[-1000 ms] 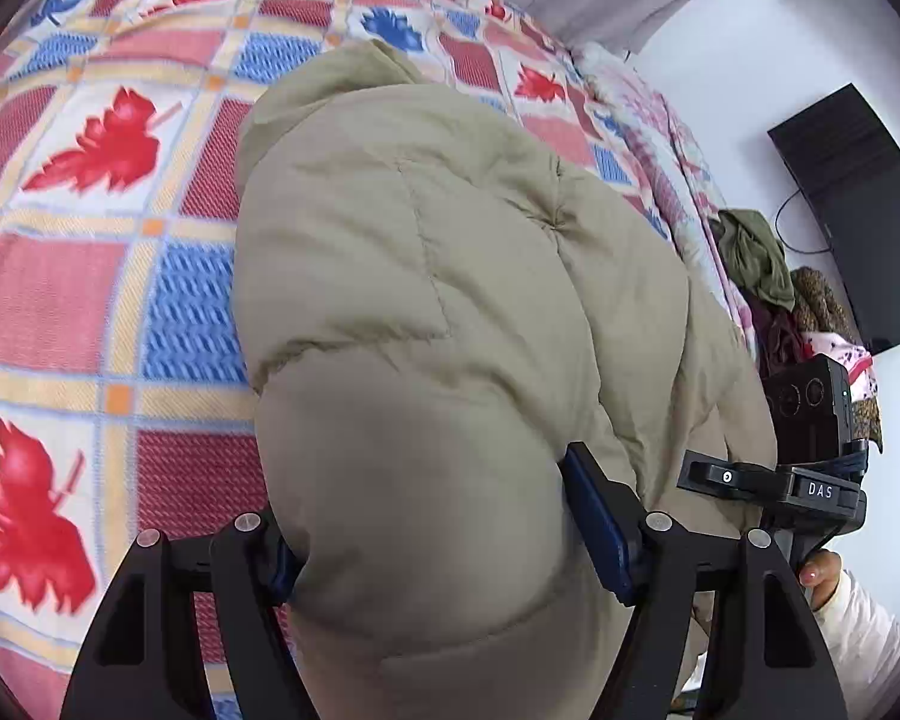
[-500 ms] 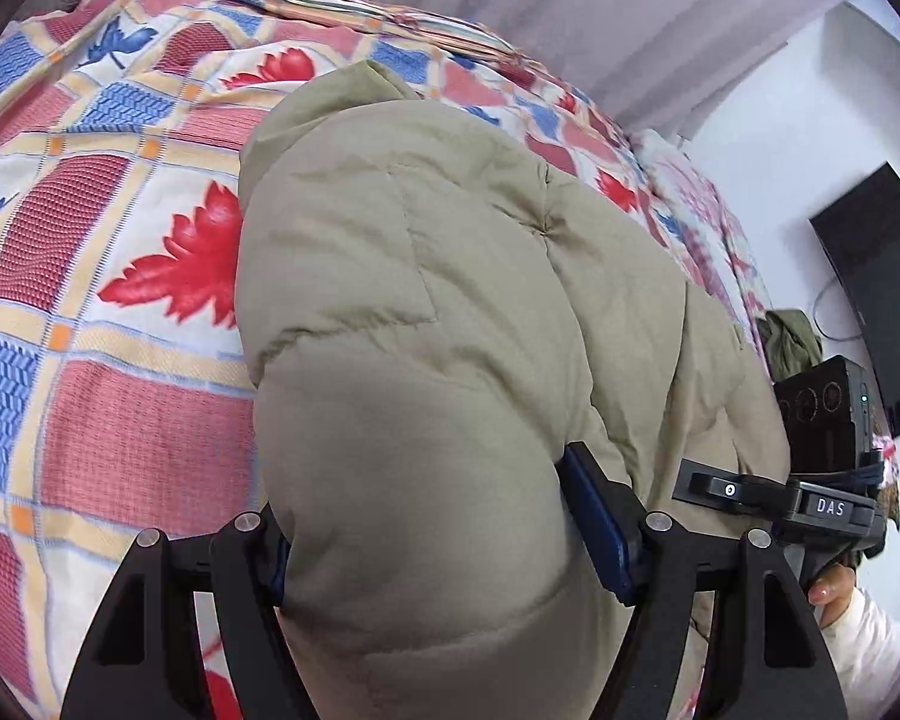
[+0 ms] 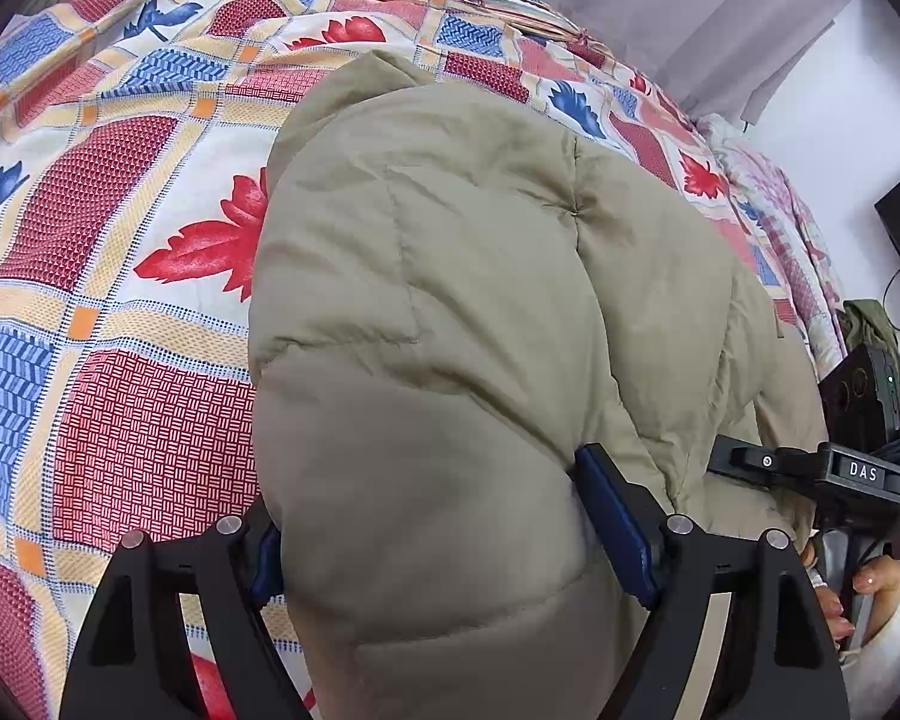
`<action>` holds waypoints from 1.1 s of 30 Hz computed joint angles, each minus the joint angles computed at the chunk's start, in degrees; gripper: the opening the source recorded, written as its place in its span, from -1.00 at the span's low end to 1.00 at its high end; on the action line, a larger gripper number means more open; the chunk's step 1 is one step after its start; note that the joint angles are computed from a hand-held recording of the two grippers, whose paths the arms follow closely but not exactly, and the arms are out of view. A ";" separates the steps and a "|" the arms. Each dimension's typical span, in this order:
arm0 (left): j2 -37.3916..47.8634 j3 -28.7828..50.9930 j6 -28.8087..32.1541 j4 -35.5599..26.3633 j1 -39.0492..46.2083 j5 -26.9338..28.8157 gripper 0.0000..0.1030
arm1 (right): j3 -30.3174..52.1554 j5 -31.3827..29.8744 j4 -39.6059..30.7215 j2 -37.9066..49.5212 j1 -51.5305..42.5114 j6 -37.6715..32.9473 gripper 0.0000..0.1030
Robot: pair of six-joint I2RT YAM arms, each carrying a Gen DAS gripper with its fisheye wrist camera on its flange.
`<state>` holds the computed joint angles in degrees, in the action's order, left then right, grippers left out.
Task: Fold large clothes
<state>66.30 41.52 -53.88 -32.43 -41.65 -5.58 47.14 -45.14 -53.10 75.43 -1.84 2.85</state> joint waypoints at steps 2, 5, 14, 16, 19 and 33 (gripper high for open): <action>0.45 1.87 -0.78 -2.53 -1.46 -1.47 0.62 | -1.23 -0.52 -0.19 -0.63 -1.54 0.52 0.05; 1.02 4.17 -1.83 -5.91 -3.32 -3.50 0.63 | -0.92 3.12 -4.56 -4.12 -3.41 -0.52 0.19; 2.20 8.19 -5.43 -12.69 -6.66 -7.47 0.63 | 5.76 15.49 -23.33 -18.52 -12.37 -12.41 0.19; 2.70 9.10 -5.62 -13.94 -7.23 -8.20 0.63 | 6.30 15.81 -25.97 -23.61 -15.62 -14.39 0.18; 2.79 11.16 -7.27 -17.76 -8.97 -10.33 0.62 | 11.27 13.54 -28.02 -26.12 -11.27 -10.65 -0.18; -2.29 5.96 -23.51 -23.36 -24.48 -16.57 0.76 | 1.98 33.25 -17.38 -29.33 33.11 20.15 -0.54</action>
